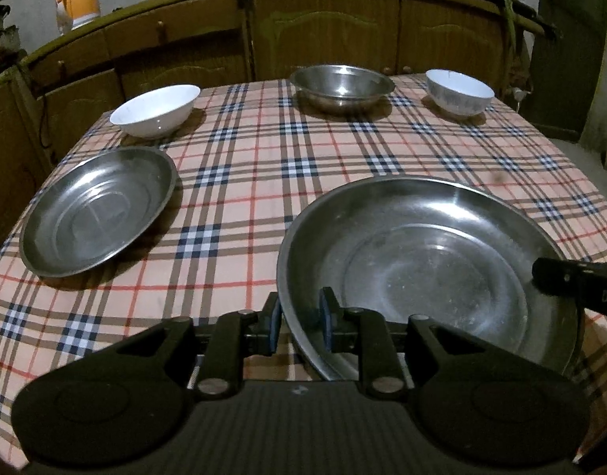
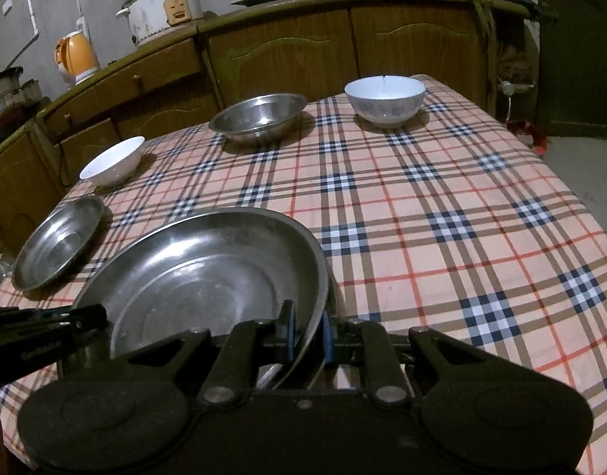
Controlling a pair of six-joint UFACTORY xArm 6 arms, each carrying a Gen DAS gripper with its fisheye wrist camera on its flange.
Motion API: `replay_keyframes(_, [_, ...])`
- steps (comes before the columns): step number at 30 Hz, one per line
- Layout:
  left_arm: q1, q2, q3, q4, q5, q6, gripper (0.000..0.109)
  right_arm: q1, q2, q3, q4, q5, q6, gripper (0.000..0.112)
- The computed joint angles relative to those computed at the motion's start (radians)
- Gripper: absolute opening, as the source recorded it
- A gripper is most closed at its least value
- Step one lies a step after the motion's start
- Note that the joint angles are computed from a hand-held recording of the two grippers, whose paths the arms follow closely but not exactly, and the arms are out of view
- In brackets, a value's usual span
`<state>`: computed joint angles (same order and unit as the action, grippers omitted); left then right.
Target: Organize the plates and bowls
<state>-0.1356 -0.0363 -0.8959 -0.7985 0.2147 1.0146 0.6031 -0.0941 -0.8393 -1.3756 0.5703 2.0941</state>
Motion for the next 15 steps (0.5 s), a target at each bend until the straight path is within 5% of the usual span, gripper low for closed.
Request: replay_keyframes(15, [0.001, 0.026, -0.005, -0.089, 0.014, 0.082, 0.027, 0.027, 0.026, -0.033, 0.057, 0.066, -0.141, 0.024])
